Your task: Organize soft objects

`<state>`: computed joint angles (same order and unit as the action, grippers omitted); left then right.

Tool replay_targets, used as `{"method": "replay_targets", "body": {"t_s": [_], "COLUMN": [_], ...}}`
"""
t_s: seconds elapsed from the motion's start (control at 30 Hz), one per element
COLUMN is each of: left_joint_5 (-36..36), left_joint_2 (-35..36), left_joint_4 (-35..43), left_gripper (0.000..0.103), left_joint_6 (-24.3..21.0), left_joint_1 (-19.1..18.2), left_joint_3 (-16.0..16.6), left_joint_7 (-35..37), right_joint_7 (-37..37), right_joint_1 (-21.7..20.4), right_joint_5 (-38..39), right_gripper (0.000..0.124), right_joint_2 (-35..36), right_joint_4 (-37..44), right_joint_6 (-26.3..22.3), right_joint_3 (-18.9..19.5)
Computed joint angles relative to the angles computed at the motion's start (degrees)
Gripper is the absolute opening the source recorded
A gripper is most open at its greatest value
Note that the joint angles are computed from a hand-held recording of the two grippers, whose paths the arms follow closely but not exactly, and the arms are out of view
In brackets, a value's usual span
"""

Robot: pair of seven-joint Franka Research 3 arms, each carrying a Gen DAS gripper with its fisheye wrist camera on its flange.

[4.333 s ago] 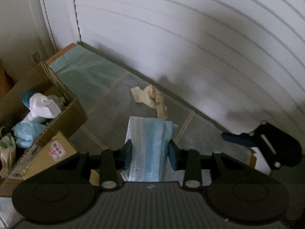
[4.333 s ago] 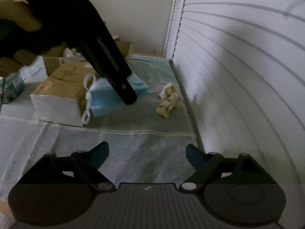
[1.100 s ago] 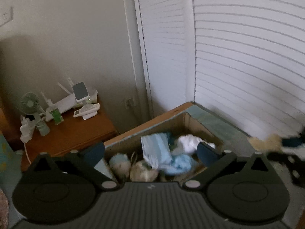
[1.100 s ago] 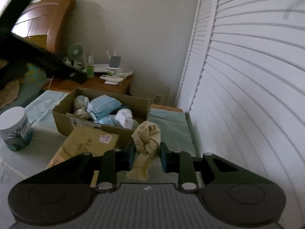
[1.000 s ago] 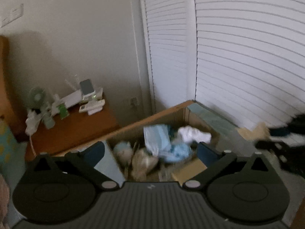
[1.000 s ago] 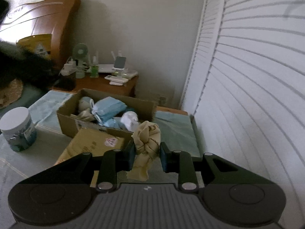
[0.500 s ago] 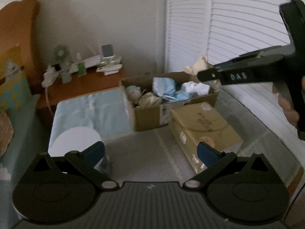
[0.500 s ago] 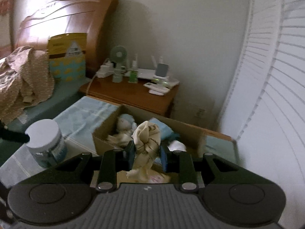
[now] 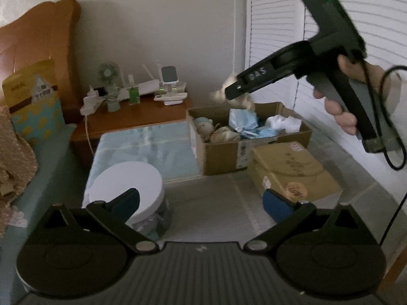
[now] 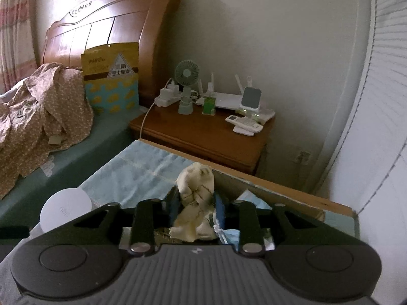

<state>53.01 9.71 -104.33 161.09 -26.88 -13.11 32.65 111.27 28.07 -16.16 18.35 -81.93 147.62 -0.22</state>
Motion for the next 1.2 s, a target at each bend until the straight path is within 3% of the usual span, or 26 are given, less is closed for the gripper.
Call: {"method": "replay_targets", "body": {"t_s": [0.1,0.17,0.27,0.37,0.57,0.7,0.8,1.03,1.2], "left_joint_5": [-0.07,-0.84,-1.38,-2.95,-4.23,-9.87,-12.5,-14.37,-14.72], "left_joint_2": [0.0,0.09,0.36,0.68,1.08,2.7,4.37,5.75,6.44], "left_joint_4": [-0.12,-0.15,0.19,0.8,2.39,5.99,9.94,13.73,15.07], "left_gripper": [0.102,0.102,0.102,0.102,0.102,0.102,0.102,0.102,0.102], "left_joint_6": [-0.01,0.21,-0.08,-0.66,-1.09,-5.5,-10.95,-13.91,-14.96], "left_joint_1": [0.07,0.23,0.16,0.22,-0.32,-0.88,-2.23,-3.98,-4.72], "left_joint_3": [0.0,-0.12,-0.08,-0.26,-0.39,-1.47,-1.57,-1.25,-1.07], "left_joint_7": [0.41,0.93,1.47,2.47,2.97,6.36,7.19,8.24,8.69], "right_joint_7": [0.19,2.1,5.61,9.08,18.9,28.34,33.25,38.52,39.71], "right_joint_1": [0.32,0.88,1.22,0.95,-0.05,-0.49,-1.08,-2.27,-2.92], "right_joint_5": [-0.58,-1.9,-3.99,-6.14,-11.3,-15.01,-16.68,-19.52,-19.88], "right_gripper": [0.068,0.09,0.101,0.103,0.103,0.103,0.103,0.103,0.103], "right_joint_2": [1.1,0.21,-2.97,-6.21,-13.16,-16.83,-19.07,-22.0,-23.12], "right_joint_4": [0.48,-1.15,-5.84,-9.36,-14.88,-17.14,-18.87,-20.06,-20.73], "right_joint_6": [0.5,1.26,3.21,2.19,-8.26,-19.37,-23.88,-28.72,-28.55], "right_joint_3": [-0.39,-1.13,-1.58,-1.13,2.21,5.51,7.63,10.8,11.4]}}
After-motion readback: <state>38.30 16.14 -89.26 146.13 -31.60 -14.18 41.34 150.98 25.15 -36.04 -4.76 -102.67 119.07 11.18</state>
